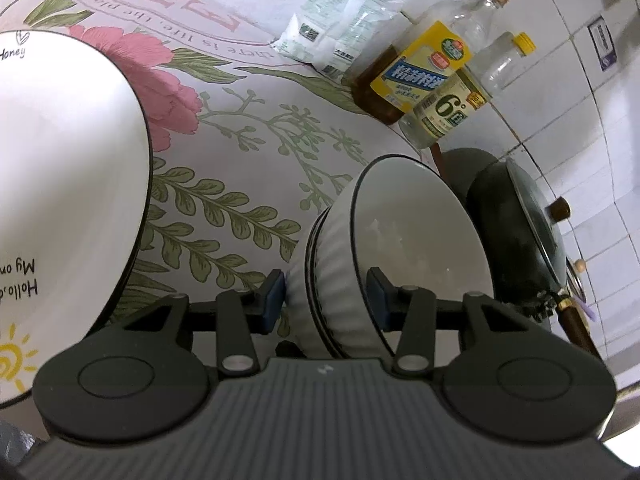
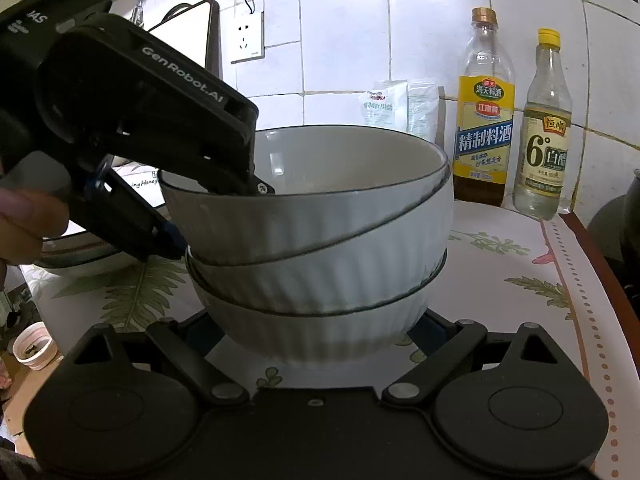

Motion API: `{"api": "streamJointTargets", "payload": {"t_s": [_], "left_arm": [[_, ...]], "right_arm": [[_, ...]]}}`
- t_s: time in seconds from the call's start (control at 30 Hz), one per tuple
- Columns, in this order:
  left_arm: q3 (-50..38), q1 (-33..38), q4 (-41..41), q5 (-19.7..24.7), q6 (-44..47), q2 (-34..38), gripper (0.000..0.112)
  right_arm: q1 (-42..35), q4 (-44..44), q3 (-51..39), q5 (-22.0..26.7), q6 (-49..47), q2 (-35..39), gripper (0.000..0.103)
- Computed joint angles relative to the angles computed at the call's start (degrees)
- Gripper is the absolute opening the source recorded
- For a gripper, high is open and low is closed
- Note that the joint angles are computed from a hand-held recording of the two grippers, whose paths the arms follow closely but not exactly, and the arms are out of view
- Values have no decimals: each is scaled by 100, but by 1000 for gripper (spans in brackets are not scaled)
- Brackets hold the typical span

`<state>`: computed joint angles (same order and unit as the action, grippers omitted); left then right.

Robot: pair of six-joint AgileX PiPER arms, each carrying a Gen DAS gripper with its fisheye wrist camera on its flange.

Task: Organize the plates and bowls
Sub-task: 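Lift the white bowl stack with both grippers and carry it toward the plates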

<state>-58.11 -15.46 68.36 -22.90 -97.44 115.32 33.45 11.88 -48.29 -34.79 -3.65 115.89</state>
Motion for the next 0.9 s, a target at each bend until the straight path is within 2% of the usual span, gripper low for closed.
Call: {"api": "streamJointTargets", "payload": {"t_s": [0.33,0.5,0.9], "left_arm": [[174,-9,4,161,294,-255,43],[144,228,979,28,-609,-503,43],[587,820,1682,-100,-1054,-1698,43]], "right_arm": [[94,137,-86,114,8,-44,97],[205,439,-230,286,-276,-167,97],[423,827,-1012,1042,-1157,-580,97]]}}
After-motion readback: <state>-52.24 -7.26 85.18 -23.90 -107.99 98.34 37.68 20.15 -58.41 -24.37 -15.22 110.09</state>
